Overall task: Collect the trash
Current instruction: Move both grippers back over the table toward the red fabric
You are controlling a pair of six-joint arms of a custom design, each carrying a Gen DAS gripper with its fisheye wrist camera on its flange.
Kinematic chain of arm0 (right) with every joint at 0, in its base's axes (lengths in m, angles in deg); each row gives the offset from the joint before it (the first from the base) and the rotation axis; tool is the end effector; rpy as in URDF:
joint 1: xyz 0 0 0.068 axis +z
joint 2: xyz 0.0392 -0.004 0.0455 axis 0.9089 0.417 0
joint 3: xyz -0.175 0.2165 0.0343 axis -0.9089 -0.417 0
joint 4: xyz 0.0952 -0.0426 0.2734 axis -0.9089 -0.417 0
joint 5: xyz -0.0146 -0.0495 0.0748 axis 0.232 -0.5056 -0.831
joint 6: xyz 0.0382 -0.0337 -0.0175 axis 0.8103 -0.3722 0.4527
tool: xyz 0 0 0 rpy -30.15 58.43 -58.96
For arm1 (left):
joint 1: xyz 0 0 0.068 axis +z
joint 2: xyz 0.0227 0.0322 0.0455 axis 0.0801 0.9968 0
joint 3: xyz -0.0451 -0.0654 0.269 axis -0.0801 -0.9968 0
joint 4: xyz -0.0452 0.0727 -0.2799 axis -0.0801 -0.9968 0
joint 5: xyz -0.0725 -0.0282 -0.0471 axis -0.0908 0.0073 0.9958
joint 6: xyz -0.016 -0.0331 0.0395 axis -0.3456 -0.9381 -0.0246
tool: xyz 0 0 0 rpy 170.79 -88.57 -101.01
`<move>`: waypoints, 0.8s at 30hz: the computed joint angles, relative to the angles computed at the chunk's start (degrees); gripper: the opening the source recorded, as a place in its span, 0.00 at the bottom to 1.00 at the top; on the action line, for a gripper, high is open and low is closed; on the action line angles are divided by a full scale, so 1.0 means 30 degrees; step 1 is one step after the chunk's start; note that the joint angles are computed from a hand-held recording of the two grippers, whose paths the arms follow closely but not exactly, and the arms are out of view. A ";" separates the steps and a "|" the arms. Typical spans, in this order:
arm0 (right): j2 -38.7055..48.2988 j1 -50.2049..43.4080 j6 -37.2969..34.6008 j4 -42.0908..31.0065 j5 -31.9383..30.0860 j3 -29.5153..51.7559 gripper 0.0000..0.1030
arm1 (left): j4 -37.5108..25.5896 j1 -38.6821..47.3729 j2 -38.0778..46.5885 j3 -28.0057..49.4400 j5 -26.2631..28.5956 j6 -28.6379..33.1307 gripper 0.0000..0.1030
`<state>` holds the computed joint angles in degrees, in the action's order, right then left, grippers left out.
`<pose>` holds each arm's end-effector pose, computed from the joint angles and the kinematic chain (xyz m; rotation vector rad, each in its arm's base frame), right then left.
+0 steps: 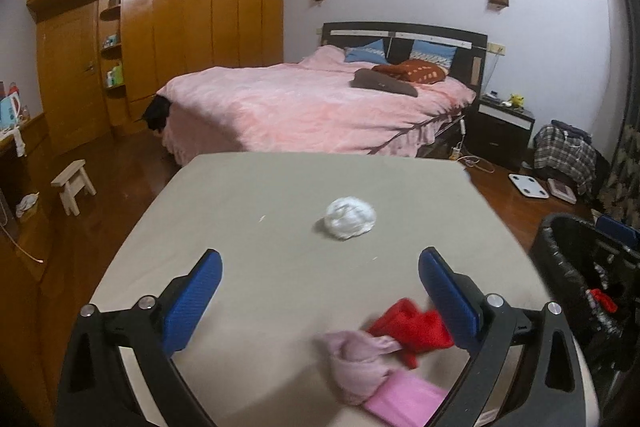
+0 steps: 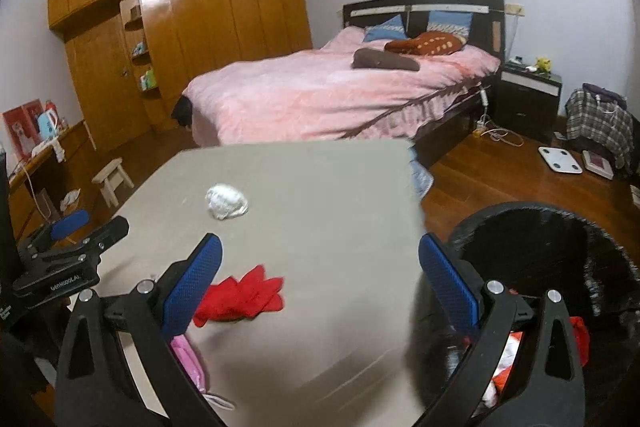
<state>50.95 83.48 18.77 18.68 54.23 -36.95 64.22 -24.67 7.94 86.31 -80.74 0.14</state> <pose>0.2321 0.0640 0.2139 0.2709 2.1354 0.0568 0.3285 -0.1795 0.2209 0.3820 2.1031 -0.2341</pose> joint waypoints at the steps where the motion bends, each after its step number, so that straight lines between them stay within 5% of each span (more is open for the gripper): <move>1: 0.0278 0.0088 -0.0013 0.0187 -0.0033 -0.0010 0.93 | 0.0067 0.0136 -0.0006 -0.0130 0.0060 0.0013 0.94; 12: 0.5464 0.1832 0.0617 0.2478 -0.0357 0.1279 0.93 | 0.0661 0.1401 0.0773 -0.0811 0.0458 0.0150 0.94; 24: 0.8465 0.2640 0.0834 0.2185 -0.1062 0.2756 0.93 | 0.0636 0.1985 0.1808 -0.0386 0.0604 -0.0060 0.94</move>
